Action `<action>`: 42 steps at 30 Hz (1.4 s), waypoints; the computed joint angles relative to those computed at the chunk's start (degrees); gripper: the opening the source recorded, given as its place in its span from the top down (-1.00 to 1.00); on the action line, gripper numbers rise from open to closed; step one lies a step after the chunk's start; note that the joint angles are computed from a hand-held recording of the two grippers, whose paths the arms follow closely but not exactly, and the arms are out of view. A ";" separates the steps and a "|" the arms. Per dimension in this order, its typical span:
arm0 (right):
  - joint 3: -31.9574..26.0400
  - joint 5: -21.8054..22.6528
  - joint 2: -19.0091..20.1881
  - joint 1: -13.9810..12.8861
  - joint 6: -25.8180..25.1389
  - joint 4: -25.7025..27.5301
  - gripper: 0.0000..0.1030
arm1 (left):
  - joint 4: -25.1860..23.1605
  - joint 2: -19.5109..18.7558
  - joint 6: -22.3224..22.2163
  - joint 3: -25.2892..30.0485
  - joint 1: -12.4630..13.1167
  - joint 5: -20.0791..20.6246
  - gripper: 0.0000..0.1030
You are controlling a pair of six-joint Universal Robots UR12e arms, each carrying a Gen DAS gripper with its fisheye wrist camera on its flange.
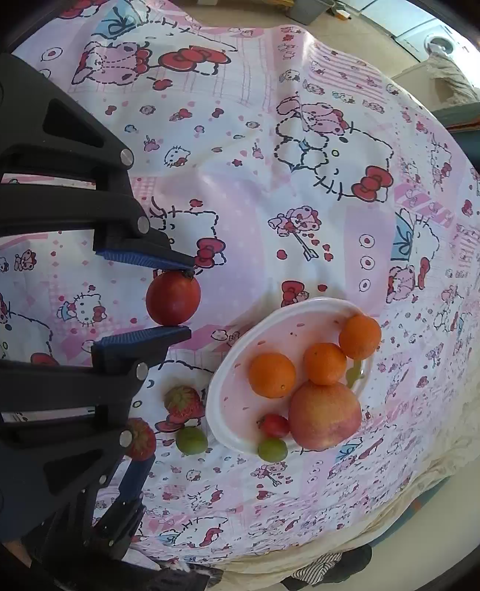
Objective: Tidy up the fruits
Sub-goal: 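Place the cherry tomato and strawberry on the plate and open both tools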
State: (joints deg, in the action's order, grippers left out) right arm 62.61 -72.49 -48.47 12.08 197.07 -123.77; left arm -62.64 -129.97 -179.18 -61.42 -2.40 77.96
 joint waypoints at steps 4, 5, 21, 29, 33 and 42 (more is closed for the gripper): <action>0.71 -0.62 -0.79 -0.09 0.76 -1.68 0.03 | 3.24 0.72 0.17 -1.06 -0.04 0.50 0.48; 0.84 -0.64 -0.94 -0.16 1.10 -2.35 0.03 | 4.67 0.99 0.06 -1.47 -0.01 0.53 0.48; 6.26 0.09 -3.19 -2.22 7.83 -28.74 0.03 | 17.76 1.75 -1.79 -2.17 1.31 -5.71 0.49; 5.71 3.16 -1.67 -4.38 14.74 -31.19 0.03 | 17.27 0.47 -1.00 -0.43 1.36 -7.62 0.49; 4.03 5.08 -0.56 -4.99 15.46 -31.29 0.03 | 15.35 -1.33 1.93 3.04 0.83 -6.68 0.49; -2.81 9.51 3.98 -5.86 15.67 -26.53 0.03 | 8.17 -5.98 3.04 11.37 0.71 -11.11 0.49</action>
State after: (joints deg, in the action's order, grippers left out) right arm 59.79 -62.98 -44.50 6.22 212.74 -150.30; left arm -54.47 -135.95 -176.14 -50.05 -1.69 66.85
